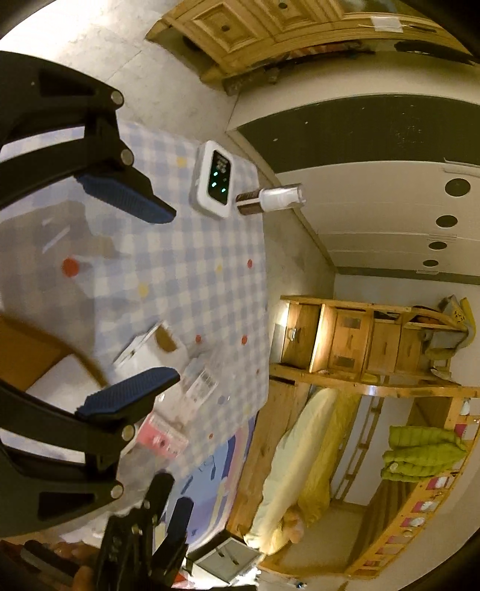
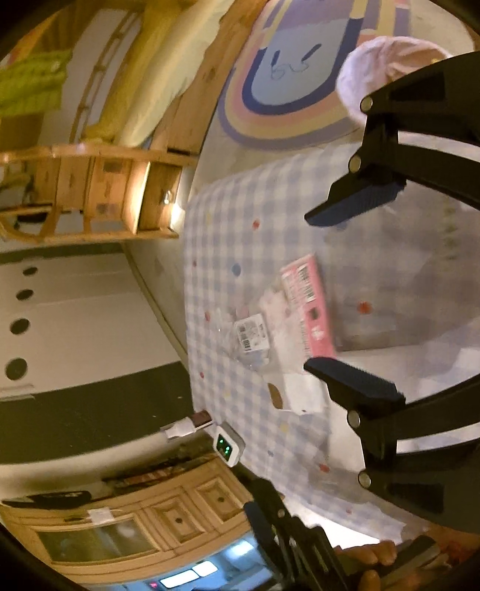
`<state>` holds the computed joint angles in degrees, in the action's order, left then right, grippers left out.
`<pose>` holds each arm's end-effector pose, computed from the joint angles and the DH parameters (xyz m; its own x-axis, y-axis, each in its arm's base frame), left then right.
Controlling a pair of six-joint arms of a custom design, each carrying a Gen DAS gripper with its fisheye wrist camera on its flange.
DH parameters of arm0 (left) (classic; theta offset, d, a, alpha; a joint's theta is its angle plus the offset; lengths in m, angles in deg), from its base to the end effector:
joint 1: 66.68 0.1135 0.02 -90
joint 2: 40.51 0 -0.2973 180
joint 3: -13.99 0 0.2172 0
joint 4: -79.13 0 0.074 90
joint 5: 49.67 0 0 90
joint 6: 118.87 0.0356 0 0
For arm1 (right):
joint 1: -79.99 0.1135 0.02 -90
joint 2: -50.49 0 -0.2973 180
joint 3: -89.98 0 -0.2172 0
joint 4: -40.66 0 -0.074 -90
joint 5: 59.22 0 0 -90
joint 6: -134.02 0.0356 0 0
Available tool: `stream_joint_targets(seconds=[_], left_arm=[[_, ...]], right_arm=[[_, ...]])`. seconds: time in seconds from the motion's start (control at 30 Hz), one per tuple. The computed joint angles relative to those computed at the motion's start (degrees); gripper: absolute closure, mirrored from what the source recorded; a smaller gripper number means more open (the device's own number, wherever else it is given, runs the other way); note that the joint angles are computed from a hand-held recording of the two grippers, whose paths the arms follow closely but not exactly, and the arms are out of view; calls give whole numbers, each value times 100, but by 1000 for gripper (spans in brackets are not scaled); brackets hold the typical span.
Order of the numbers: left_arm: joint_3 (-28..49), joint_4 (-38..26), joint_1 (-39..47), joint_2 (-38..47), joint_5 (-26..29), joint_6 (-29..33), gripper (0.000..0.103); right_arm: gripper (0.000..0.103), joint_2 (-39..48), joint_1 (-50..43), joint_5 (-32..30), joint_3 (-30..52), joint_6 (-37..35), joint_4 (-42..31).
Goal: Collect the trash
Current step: 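Move both open tools back over the pink-labelled plastic packets, then grasp the clear plastic bag with pink label with the right tool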
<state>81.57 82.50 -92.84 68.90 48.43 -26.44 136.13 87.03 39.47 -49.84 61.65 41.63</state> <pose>0.3265 -0.1659 0.1811 -0.5351 0.3096 -0.7861 0.5587 0.8276 -0.0544 0.2266 0.0226 0.1786 -0.6671 0.2193 -0.7119 0.1971 0.9736 0.1152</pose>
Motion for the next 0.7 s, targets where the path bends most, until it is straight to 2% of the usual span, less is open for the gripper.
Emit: stream_joint_targets(seconds=[0.17, 0.33, 0.37, 0.47, 0.5, 0.57, 0.63, 0.67, 0.7], left_arm=[[286, -255, 53, 154, -103, -140, 25], [319, -360, 78, 138, -187, -307, 25], [312, -377, 68, 128, -212, -341, 25], [272, -373, 28, 96, -251, -370, 25], [255, -358, 13, 85, -286, -370, 25], [234, -323, 5, 86, -314, -379, 25], [251, -362, 5, 90, -322, -382, 25], [248, -394, -3, 88, -345, -395, 25], [251, -404, -7, 104, -366, -409, 25]], right_arm=[[17, 1025, -117, -212, 636, -307, 126], [15, 1722, -198, -253, 1199, -517, -157], [15, 1854, -214, -323, 1363, -533, -393], [12, 1931, -102, -200, 1515, -565, -600], [15, 1918, -67, -183, 1500, -588, -581], [27, 1854, -29, -203, 1371, -600, -438], [53, 1743, 16, -80, 1280, -544, -385], [59, 1630, 11, -83, 1200, -502, -319], [74, 1500, -37, -176, 1124, -453, -265]])
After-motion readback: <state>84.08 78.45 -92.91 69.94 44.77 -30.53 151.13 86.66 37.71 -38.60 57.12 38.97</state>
